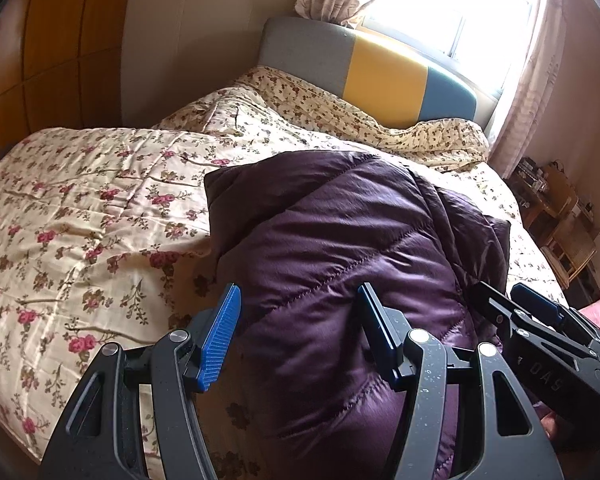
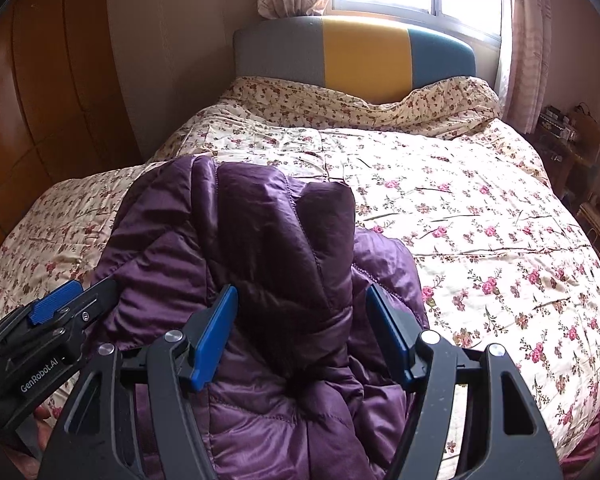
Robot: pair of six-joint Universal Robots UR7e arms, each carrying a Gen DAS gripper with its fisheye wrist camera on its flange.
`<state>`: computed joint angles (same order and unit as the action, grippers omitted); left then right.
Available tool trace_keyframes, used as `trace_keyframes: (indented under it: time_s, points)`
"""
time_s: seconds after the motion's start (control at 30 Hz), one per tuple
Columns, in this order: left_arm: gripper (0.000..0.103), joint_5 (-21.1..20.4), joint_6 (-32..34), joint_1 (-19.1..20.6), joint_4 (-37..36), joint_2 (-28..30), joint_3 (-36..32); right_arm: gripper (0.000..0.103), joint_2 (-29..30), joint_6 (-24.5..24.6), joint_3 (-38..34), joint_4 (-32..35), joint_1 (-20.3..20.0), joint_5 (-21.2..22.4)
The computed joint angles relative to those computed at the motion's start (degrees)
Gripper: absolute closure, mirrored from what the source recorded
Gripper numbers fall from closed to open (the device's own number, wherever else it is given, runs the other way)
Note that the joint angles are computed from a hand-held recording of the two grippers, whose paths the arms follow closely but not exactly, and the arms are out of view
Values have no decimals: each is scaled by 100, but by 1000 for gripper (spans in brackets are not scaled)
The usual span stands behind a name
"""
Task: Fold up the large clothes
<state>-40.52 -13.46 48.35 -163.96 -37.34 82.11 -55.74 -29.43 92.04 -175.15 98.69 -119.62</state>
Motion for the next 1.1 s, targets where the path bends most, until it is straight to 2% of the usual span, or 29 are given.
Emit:
trace_keyframes:
  time_s: [0.4,0.47,0.6,0.8,1.1]
  points:
    - [43,6,331,66,193,253,-473,38,343,-8,-518,178,143,-514]
    - [43,1,405,83,213,295,-543,39,461,-97,-635,155,163,-679]
    - [43,3,522,102,257,371,-650,46,787,-674,-876,-168,219,-1186]
    - [43,-50,668,140,285,468,-785,46,952,-937,-1004,-234,129,-1335]
    - [43,-177,869,215,637,794,-1303,45,1222,-1002,-1393,17,-98,-1435]
